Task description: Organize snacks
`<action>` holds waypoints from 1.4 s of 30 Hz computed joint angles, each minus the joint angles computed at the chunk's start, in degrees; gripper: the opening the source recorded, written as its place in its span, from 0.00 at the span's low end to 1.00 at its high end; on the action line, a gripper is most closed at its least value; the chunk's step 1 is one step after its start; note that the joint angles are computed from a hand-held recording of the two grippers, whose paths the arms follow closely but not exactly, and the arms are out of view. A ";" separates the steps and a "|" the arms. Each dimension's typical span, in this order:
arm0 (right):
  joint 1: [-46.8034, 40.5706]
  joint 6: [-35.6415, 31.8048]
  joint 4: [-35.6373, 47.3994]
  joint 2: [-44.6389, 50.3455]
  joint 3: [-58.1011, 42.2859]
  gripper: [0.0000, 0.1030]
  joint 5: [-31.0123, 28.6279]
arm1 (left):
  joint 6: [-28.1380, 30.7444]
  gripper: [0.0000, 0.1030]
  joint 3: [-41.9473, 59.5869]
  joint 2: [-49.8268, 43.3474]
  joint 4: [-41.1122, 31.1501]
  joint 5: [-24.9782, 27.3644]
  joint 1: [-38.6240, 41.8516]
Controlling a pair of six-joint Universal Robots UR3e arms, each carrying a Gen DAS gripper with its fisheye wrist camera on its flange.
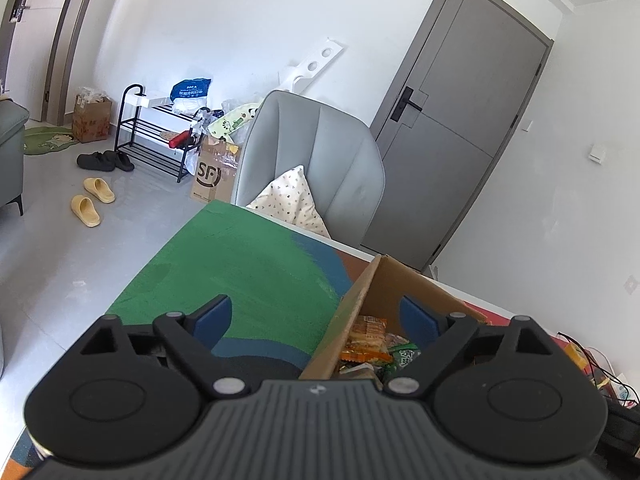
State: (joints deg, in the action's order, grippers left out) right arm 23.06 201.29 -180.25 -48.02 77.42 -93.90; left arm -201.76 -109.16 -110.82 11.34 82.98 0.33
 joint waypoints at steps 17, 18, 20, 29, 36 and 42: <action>-2.89 3.13 -14.25 -14.28 25.71 0.93 -4.83 | 1.44 0.99 3.43 0.32 -4.67 8.64 -10.31; -2.79 3.09 -14.69 -14.92 26.65 0.94 -5.53 | 1.49 0.99 3.48 0.60 -4.99 8.70 -10.76; -2.20 2.80 -15.02 -16.12 28.06 1.00 -7.94 | 1.77 0.99 3.39 1.03 -5.00 9.09 -11.65; -0.60 2.84 -14.62 -21.77 34.07 1.00 -15.06 | 3.94 0.99 3.75 4.20 -8.32 10.42 -15.88; -0.71 5.88 -10.97 -28.56 38.86 1.00 -16.47 | 6.15 1.00 2.73 7.87 -10.58 10.83 -17.70; 0.08 6.13 -8.10 -32.66 41.08 1.00 -17.77 | 8.77 1.00 1.86 11.13 -14.24 9.73 -18.12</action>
State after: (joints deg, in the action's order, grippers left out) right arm 23.14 207.43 -188.36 -80.68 118.50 -111.67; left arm -193.00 -107.29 -99.69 -2.90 92.71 -17.79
